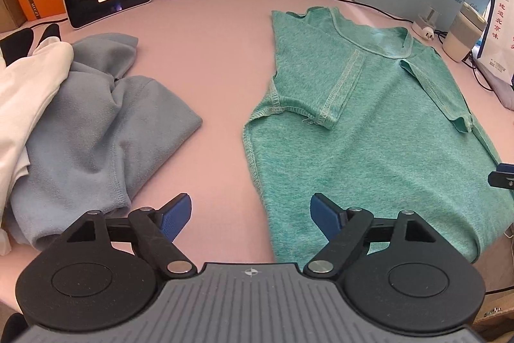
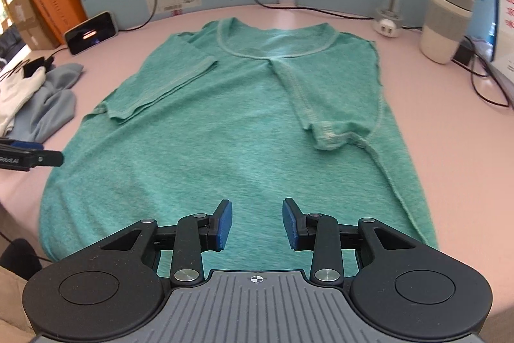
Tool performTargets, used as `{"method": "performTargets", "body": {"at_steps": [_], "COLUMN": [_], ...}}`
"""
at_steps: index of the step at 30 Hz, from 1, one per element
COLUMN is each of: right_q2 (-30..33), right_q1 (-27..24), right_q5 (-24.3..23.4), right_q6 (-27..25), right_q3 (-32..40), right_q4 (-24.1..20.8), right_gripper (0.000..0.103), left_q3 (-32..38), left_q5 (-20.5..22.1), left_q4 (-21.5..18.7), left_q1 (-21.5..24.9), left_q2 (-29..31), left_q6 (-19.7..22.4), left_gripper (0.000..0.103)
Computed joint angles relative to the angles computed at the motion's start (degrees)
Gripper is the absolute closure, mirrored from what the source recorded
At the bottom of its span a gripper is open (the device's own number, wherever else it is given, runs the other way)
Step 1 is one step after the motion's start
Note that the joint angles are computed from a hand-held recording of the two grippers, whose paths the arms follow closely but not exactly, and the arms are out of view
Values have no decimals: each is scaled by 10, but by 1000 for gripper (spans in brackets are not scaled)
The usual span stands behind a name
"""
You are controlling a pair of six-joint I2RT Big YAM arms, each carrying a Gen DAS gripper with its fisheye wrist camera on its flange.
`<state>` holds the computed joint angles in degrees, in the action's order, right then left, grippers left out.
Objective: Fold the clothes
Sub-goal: 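Open the left tool and withdraw both tools from the shirt, then pinch the unfolded shirt side edge with the right tool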
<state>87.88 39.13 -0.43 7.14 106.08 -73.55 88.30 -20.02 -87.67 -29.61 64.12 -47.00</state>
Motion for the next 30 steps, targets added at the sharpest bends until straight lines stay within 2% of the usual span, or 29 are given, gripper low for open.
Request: {"method": "performTargets", "body": {"at_steps": [2, 5, 7, 8, 11, 13, 14, 18, 22, 26, 28, 30], "right_q2": [-15, -41, -59, -67, -92, -105, -111, -127, -128, -125, -128, -126], "right_q1": [-17, -42, -63, -70, -88, -91, -92, -92, -94, -101, -102, -106], "right_q5": [33, 96, 119, 128, 143, 146, 148, 146, 139, 127, 123, 98], "right_q6": [11, 38, 58, 66, 81, 80, 80, 96, 70, 48, 23, -6], "right_q3": [-17, -47, -68, -79, -113, -135, -145, -167, -165, -172, -188, -196], "right_q4": [-6, -11, -19, -27, -39, -43, -44, -30, -46, -61, -52, -41], "right_gripper": [56, 56, 56, 56, 56, 56, 56, 54, 54, 54, 54, 54], "left_q3": [-5, -14, -21, -26, -35, -38, -39, -41, -38, -40, -36, -30], "left_q5": [5, -8, -5, 6, 52, 73, 72, 80, 79, 79, 83, 87], "left_q4": [-4, -6, -1, 5, 18, 15, 20, 47, 51, 52, 48, 41], "left_q1": [1, -6, -9, -11, -17, -23, -26, -34, -43, -41, -38, -37], "left_q2": [-6, -18, -27, -32, -41, -40, -38, -33, -24, -26, -23, -18], "left_q6": [-7, -31, -42, -38, 5, 24, 25, 30, 42, 29, 34, 41], "left_gripper": [23, 23, 23, 23, 22, 20, 17, 17, 17, 17, 17, 17]}}
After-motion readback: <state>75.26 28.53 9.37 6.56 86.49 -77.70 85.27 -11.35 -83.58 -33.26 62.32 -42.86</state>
